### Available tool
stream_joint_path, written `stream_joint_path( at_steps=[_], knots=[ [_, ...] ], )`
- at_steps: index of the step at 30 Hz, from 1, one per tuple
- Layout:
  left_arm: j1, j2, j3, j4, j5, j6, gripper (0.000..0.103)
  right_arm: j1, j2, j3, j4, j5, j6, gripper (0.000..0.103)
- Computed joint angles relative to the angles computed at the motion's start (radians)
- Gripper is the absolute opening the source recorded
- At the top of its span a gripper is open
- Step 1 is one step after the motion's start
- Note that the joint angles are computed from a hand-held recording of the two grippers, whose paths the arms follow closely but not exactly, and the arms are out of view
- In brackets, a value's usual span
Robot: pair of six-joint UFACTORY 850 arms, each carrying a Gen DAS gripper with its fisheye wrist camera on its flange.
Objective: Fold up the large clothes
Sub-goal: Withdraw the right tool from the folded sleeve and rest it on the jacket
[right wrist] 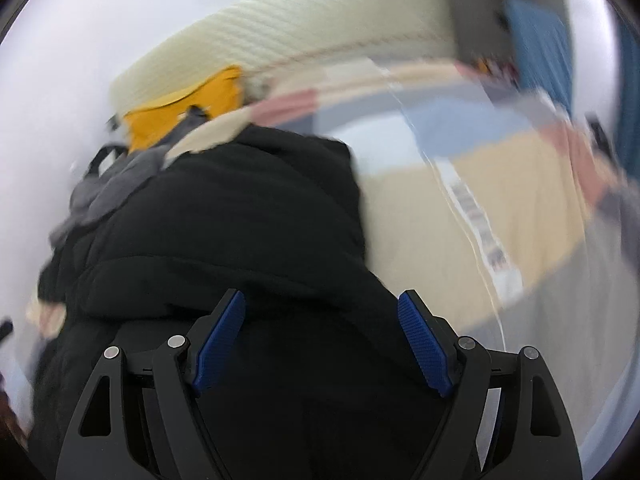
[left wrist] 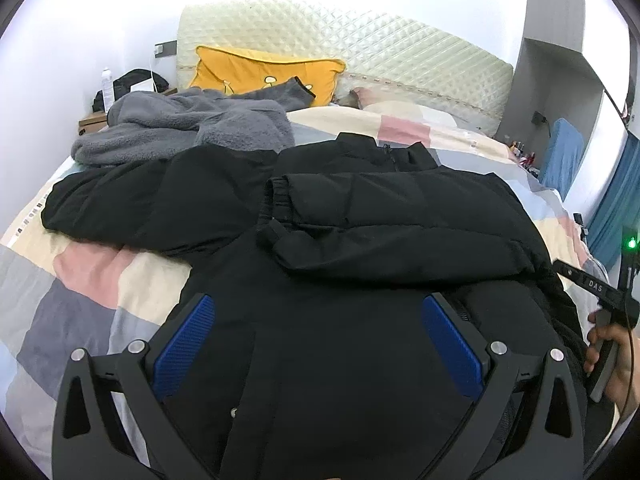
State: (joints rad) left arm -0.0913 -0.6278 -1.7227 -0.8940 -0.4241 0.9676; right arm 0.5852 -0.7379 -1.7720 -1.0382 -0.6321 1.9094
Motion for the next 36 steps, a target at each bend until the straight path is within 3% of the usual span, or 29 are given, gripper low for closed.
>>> stream_joint_path(
  at_steps=[6, 10, 17, 20, 27, 33, 36],
  knots=[
    [-0.004, -0.019, -0.022, 0.059, -0.02, -0.081, 0.103, -0.037, -0.039, -0.045, 0.109, 0.02, -0.135, 0.079],
    [-0.012, -0.018, -0.015, 0.083, -0.008, -0.09, 0.103, -0.046, -0.115, -0.152, 0.21, -0.04, -0.302, 0.079],
    [-0.016, -0.017, -0.006, 0.023, 0.009, -0.032, 0.103, -0.035, -0.087, -0.105, -0.04, -0.097, -0.058, 0.079],
    [-0.019, -0.022, -0.013, 0.042, 0.017, -0.047, 0.103, -0.047, -0.08, -0.085, -0.028, -0.096, -0.02, 0.079],
    [-0.018, -0.014, -0.012, 0.087, 0.022, -0.109, 0.103, -0.03, -0.067, -0.087, -0.003, -0.097, -0.061, 0.079],
    [-0.029, 0.016, 0.03, 0.054, 0.09, -0.04, 0.103, 0.026, -0.016, -0.069, -0.041, -0.111, -0.058, 0.08],
    [-0.026, 0.03, 0.045, 0.046, 0.086, -0.039, 0.103, 0.068, 0.005, -0.074, -0.092, -0.138, -0.068, 0.081]
  ],
)
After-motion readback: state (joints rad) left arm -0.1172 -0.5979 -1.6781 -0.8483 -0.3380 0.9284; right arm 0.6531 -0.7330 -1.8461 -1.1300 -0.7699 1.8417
